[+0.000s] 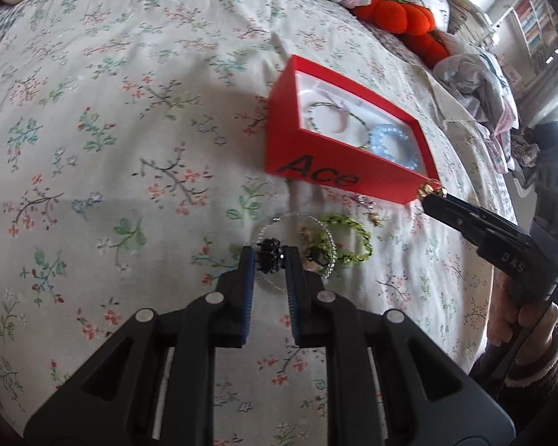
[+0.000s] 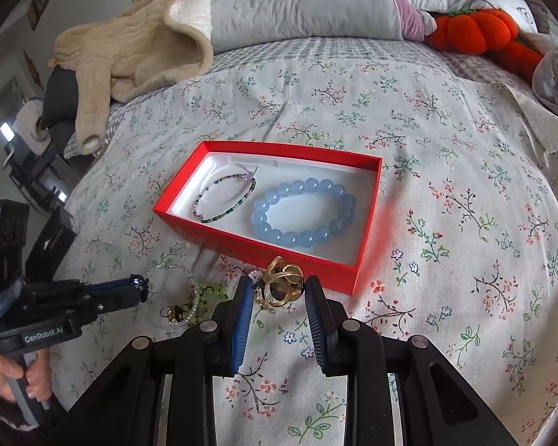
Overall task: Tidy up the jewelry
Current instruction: 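Lift the hair clip and gold ring and carry both over the red box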
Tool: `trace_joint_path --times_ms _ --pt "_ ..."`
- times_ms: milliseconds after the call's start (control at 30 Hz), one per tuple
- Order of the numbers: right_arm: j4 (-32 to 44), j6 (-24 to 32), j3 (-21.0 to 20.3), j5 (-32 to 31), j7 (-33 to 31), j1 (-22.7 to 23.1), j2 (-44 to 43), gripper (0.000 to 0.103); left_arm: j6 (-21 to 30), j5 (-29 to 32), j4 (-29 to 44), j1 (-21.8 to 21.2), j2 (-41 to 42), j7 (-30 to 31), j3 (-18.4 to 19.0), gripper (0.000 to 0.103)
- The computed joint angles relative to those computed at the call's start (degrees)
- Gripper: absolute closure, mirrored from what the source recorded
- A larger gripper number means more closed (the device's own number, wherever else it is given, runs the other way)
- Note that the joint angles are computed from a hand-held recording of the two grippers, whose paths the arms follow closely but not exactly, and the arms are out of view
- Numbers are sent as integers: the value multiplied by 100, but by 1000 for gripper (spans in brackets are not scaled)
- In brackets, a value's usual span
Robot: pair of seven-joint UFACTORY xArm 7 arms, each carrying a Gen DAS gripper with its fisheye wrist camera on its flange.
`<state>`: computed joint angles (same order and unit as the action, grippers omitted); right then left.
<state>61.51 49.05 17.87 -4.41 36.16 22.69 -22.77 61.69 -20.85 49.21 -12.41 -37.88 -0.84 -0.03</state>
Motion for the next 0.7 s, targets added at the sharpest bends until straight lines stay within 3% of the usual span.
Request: trace_joint_path --times_ms 67,167,367,700 --pt "1 -2 2 10 12 8 4 74 61 62 0 97 -21 -68 58 77" --pt "11 11 8 13 -12 31 12 74 62 97 -27 156 -93 -17 130 76" --pt "19 33 33 26 -28 74 38 74 170 -394 74 -145 84 397 263 76" --pt "-11 53 37 16 -18 110 33 74 103 -578 290 -134 608 101 -63 76"
